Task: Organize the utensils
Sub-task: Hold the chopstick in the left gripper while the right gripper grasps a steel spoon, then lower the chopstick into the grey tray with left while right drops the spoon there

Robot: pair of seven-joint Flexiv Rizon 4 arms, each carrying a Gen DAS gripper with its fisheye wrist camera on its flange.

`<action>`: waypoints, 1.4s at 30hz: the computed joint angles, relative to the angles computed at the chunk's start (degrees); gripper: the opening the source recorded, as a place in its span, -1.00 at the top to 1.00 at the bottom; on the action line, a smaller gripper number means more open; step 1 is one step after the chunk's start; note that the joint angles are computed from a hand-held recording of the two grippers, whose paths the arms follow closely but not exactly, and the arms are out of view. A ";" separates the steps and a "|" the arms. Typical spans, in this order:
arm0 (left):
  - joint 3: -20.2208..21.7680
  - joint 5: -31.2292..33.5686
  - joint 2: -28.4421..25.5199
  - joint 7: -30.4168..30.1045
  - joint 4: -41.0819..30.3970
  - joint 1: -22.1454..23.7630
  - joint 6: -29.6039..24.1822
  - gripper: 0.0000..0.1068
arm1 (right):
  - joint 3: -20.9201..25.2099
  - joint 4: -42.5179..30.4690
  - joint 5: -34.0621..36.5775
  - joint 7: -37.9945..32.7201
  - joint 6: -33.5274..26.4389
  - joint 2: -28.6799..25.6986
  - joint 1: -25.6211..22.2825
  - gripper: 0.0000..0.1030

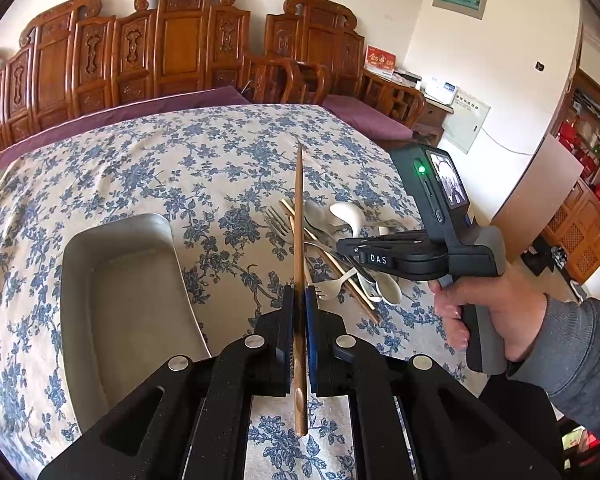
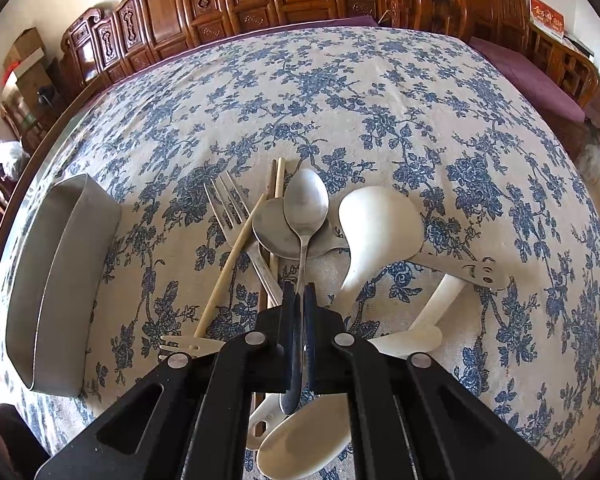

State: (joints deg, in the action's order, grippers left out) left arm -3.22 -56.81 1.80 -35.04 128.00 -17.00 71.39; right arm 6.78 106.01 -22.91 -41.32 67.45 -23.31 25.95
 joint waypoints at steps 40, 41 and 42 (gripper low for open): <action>3.04 14.92 0.73 -12.28 -0.18 5.50 2.26 0.92 | -1.13 -2.13 -9.18 0.41 -1.32 2.77 1.82 0.89; 3.27 16.52 0.52 -13.80 -0.43 6.20 2.08 0.92 | -0.98 -2.17 -9.39 0.21 -0.98 2.98 1.96 0.89; 3.57 18.16 0.15 -15.49 -0.73 7.04 1.77 0.92 | -0.66 -2.35 -9.39 -0.20 -0.57 3.15 2.07 0.89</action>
